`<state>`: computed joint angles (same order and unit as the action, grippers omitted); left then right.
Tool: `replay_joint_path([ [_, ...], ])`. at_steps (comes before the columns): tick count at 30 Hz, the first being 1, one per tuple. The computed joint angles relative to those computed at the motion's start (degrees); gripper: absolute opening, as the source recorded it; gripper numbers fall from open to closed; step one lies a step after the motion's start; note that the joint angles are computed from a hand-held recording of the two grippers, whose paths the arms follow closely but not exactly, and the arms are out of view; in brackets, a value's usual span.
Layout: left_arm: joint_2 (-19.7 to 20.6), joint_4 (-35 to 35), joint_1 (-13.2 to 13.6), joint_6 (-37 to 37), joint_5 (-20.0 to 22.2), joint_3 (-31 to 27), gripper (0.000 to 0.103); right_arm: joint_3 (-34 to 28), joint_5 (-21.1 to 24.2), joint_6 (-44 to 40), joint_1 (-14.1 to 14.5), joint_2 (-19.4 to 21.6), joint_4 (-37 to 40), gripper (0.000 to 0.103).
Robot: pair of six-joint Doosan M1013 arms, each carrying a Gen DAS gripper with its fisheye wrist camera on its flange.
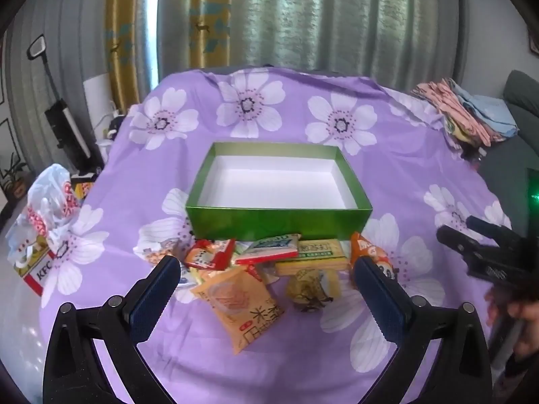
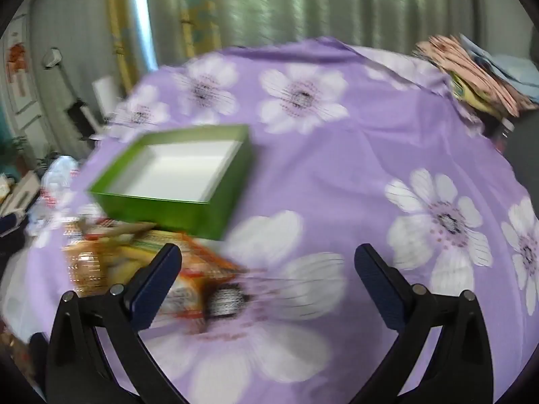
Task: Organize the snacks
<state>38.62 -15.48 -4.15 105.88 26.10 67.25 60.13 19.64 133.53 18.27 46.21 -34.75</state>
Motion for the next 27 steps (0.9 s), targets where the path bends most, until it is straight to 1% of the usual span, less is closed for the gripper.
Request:
replay_joint_path([
  [1, -0.2, -0.7, 0.2, 0.6, -0.4, 0.4, 0.102, 0.4, -1.0, -0.2, 0.4, -0.3, 0.2, 0.103],
  [2, -0.4, -1.0, 0.3, 0.6, -0.6, 0.6, 0.102, 0.9, -1.8, -2.6, 0.8, -0.6, 2.3, 0.103],
  [4, -0.7, -0.8, 0.5, 0.3, -1.1, 1.0, 0.102, 2.1, -2.7, -1.5, 1.8, -1.3, 0.5, 0.103],
  [6, -0.9, -1.0, 0.6, 0.4, -1.7, 1.4, 0.102, 2.6, -3.2, -5.3, 2.4, -1.6, 3.1, 0.103],
  [8, -1.1, -2.8, 0.8, 1.8, -2.1, 1.9, 0.102, 3.0, -3.6, -5.3, 3.1, -1.8, 1.7, 0.103],
  [10, -1.2, -3.5, 1.0, 2.3, -2.0, 1.9, 0.102, 3.7, -4.7, -10.4, 3.5, -2.3, 6.2, 0.103],
  [11, -1.2, -3.8, 1.1, 2.5, -2.0, 2.0, 0.102, 3.5, -4.5, -11.9, 3.7, -2.3, 7.7, 0.103],
  [15, -1.1, -8.1, 1.7, 6.0, -1.1, 2.0, 0.102, 2.3, -3.1, -10.9, 5.0, -2.0, 5.5, 0.103],
  [16, -1.2, -8.4, 1.7, 6.3, -1.2, 2.1, 0.102, 2.1, -2.9, -11.7, 5.1, -1.9, 6.1, 0.103],
  [19, -1.3, -8.7, 1.8, 6.6, -1.4, 2.3, 0.102, 1.7, -2.4, -14.0, 5.4, -1.9, 8.1, 0.103],
  [25, -1.4, -9.5, 1.9, 7.5, -1.9, 2.6, 0.102, 1.3, -1.9, -12.9, 5.9, -1.8, 7.1, 0.103],
  [27, -1.4, -9.4, 1.9, 7.3, -1.9, 2.6, 0.102, 1.5, -2.0, -14.3, 5.9, -1.9, 8.1, 0.103],
])
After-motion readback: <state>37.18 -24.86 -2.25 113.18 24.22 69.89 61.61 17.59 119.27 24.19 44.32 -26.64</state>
